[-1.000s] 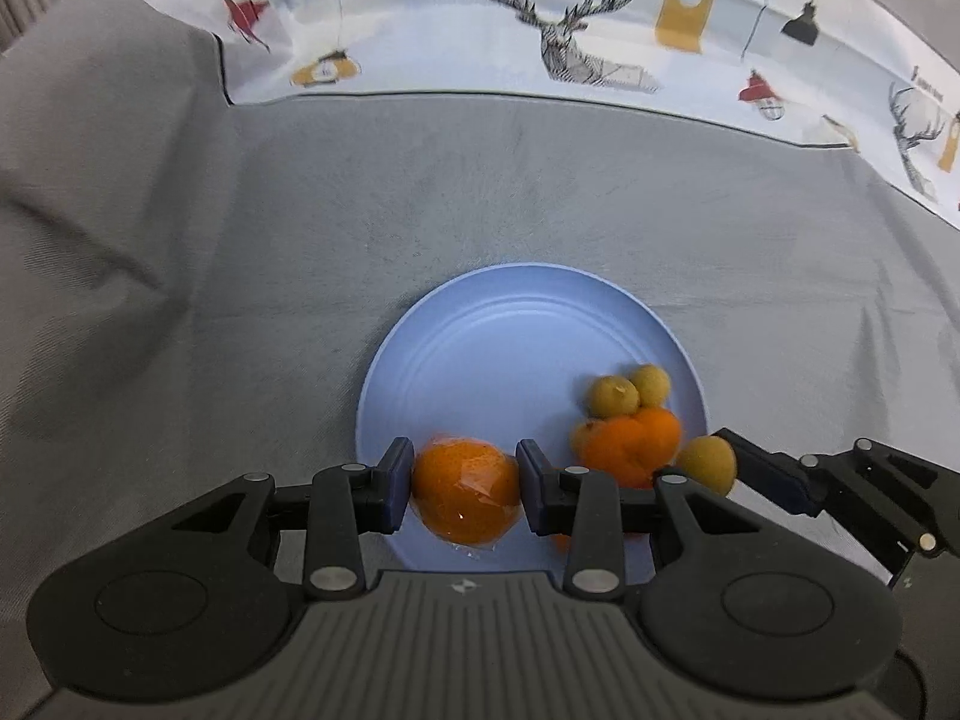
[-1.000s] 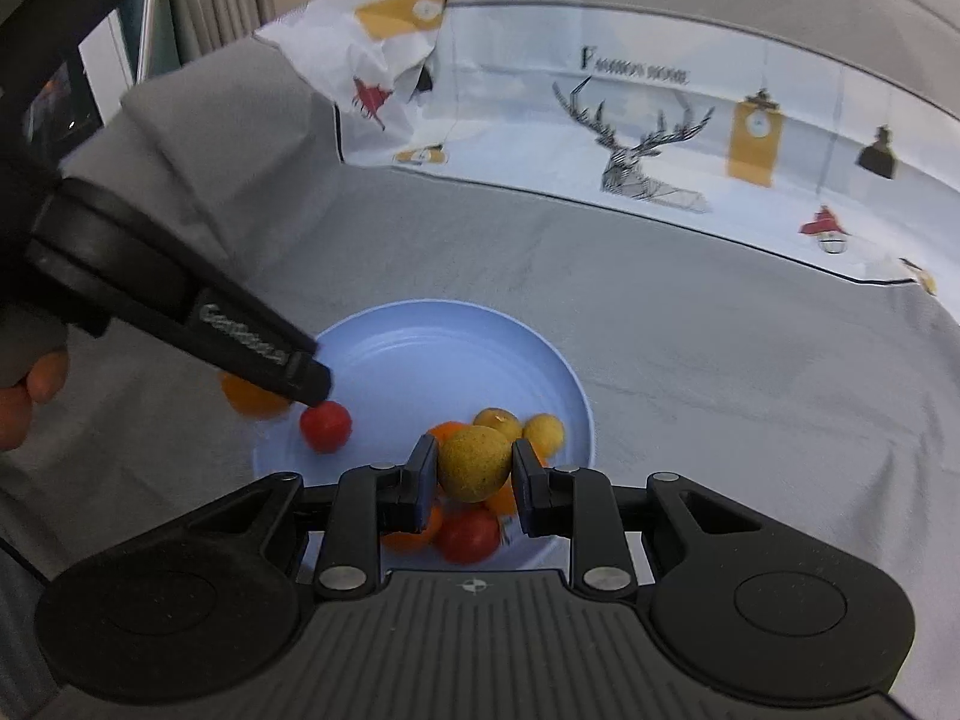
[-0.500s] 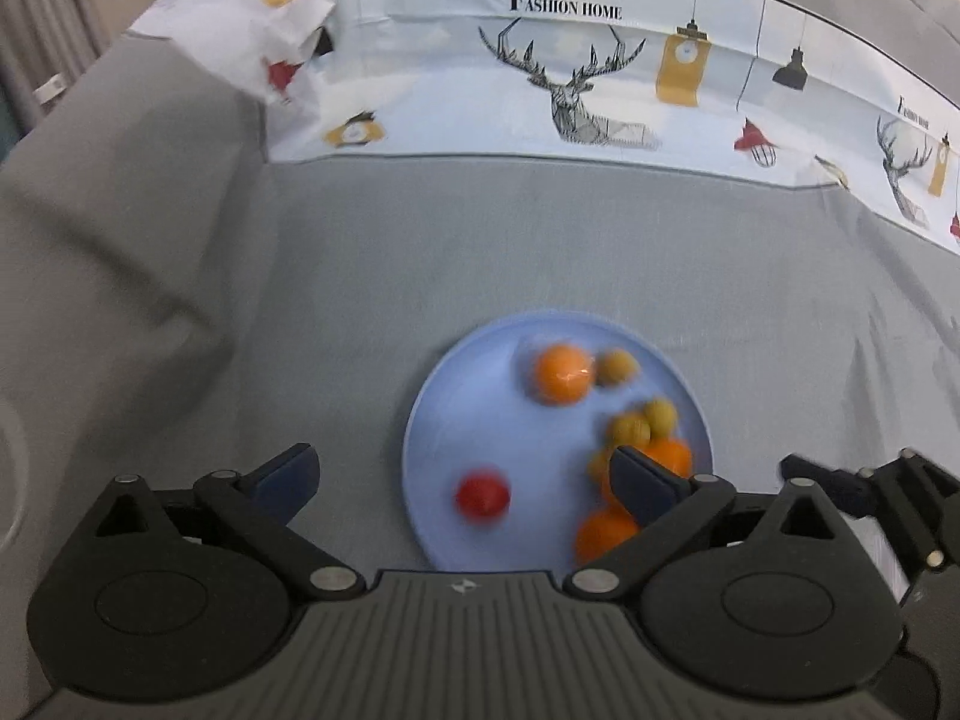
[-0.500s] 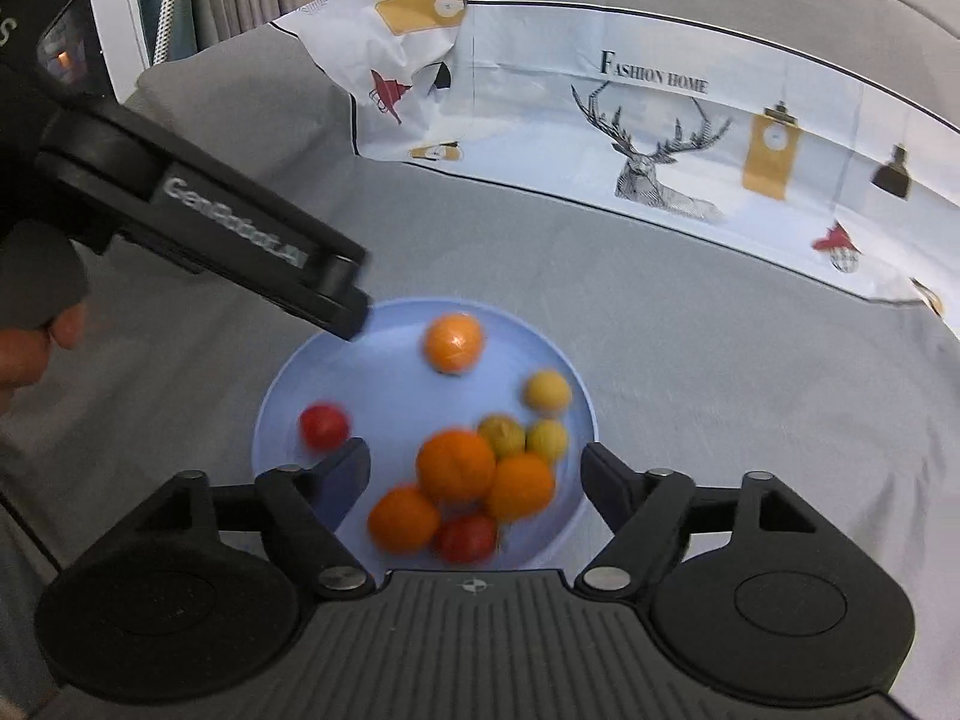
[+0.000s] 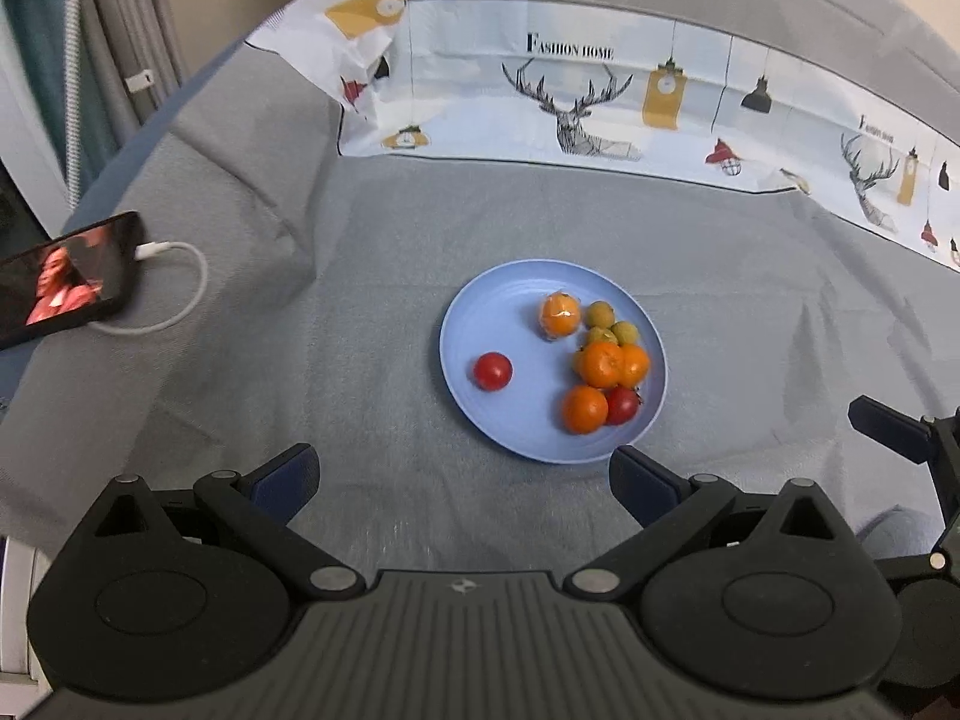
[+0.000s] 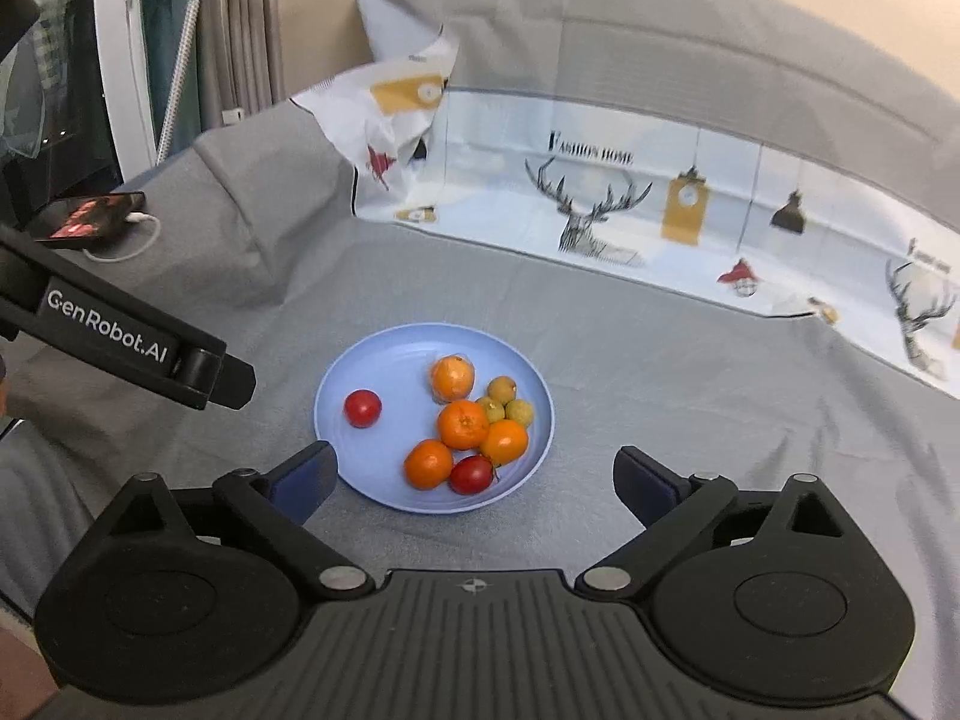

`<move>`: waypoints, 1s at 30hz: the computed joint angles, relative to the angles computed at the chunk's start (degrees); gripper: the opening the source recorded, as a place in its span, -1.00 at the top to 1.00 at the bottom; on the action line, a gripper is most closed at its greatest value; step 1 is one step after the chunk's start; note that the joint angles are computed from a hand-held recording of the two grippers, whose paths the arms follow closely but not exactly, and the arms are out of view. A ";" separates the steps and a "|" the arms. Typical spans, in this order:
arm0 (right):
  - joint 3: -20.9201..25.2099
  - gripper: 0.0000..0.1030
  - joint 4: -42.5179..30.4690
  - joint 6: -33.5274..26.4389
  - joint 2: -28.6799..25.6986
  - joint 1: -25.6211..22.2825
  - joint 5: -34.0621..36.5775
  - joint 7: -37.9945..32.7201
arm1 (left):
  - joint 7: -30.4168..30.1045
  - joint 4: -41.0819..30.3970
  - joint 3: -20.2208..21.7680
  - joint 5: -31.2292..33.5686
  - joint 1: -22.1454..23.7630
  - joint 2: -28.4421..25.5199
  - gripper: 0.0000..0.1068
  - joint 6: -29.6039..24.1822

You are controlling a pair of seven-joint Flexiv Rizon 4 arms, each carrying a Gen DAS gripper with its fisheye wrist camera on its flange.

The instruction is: Organize fruits

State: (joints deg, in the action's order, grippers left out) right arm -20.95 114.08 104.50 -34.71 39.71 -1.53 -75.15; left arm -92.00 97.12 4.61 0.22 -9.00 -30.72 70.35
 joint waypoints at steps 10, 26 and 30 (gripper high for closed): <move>-9.32 -0.92 8.93 5.52 4.32 13.35 10.33 -4.54 | -3.74 8.96 2.45 3.87 -2.57 6.39 -0.92 7.73; -14.10 -0.96 13.90 9.15 6.62 22.50 21.59 -12.66 | -10.39 13.94 6.64 11.91 -6.45 10.46 -0.92 11.67; -14.36 -0.97 14.24 9.50 6.87 23.28 22.94 -13.80 | -11.65 14.23 7.11 13.47 -6.73 10.81 -0.92 11.89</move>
